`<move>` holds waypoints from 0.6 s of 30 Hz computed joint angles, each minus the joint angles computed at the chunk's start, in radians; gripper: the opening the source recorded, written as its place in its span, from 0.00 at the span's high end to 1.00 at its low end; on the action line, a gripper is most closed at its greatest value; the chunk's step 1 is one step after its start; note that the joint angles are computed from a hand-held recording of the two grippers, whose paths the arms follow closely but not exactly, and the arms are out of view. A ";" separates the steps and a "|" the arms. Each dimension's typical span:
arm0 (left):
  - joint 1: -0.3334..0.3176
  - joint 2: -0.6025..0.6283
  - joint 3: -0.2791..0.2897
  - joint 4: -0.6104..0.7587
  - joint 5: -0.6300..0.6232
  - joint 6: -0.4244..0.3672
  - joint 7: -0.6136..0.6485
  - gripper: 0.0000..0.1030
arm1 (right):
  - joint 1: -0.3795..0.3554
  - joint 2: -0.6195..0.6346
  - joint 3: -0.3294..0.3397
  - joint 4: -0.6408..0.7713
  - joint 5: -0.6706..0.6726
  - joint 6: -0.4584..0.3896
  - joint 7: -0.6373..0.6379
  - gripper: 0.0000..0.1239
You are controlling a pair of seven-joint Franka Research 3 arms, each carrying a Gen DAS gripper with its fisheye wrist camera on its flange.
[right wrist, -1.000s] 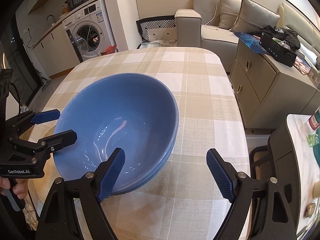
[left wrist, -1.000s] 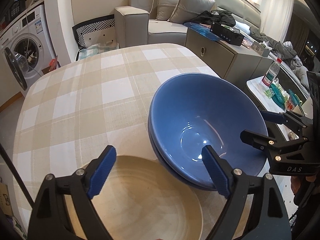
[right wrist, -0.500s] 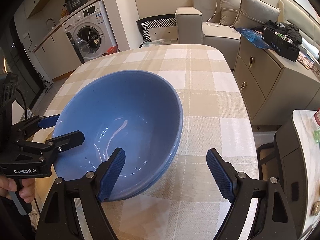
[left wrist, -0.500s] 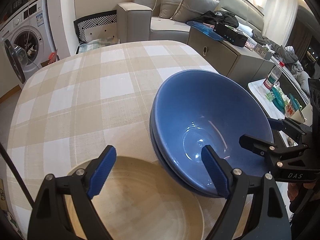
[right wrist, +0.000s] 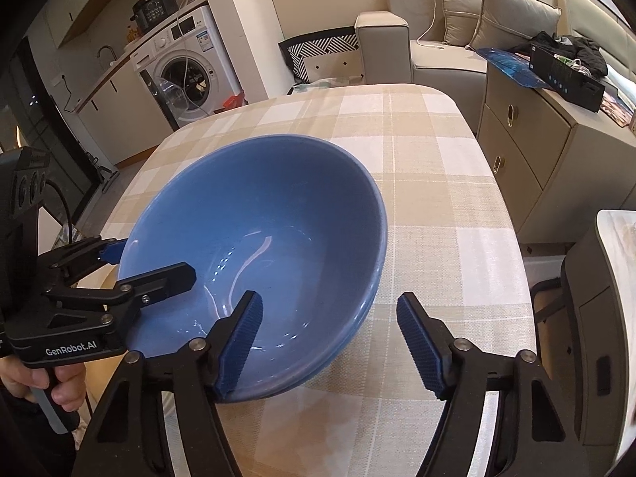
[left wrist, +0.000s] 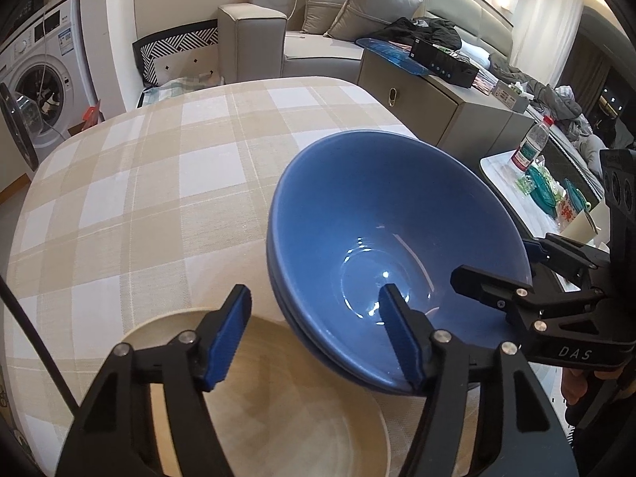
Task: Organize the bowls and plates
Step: 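Move both grippers onto the bowl stack rim and close them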
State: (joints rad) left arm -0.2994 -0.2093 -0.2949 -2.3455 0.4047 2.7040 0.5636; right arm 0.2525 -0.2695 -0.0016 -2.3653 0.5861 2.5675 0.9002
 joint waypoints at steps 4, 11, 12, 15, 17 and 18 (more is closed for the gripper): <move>-0.005 0.003 0.004 0.000 -0.013 0.015 0.016 0.45 | 0.004 -0.005 0.002 -0.003 -0.001 0.003 -0.005 0.50; -0.006 0.004 0.000 0.002 -0.013 0.018 0.021 0.50 | 0.010 -0.009 0.004 -0.006 -0.006 0.008 -0.012 0.57; -0.006 0.004 0.000 0.001 -0.012 0.018 0.020 0.50 | 0.010 -0.010 0.006 -0.008 -0.009 0.012 -0.010 0.57; -0.005 0.004 -0.001 0.002 -0.008 0.018 0.017 0.51 | 0.011 -0.011 0.006 -0.009 -0.012 0.015 -0.007 0.58; -0.004 0.004 -0.003 0.003 -0.004 0.016 0.013 0.51 | 0.011 -0.011 0.006 -0.010 -0.013 0.017 -0.006 0.58; -0.003 0.004 -0.004 0.004 0.000 0.013 0.011 0.51 | 0.011 -0.012 0.006 -0.011 -0.016 0.018 -0.004 0.58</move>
State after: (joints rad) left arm -0.3029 -0.2052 -0.2988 -2.3413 0.4043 2.7174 0.5749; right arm 0.2633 -0.2817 0.0048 -2.3764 0.5704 2.5857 0.8961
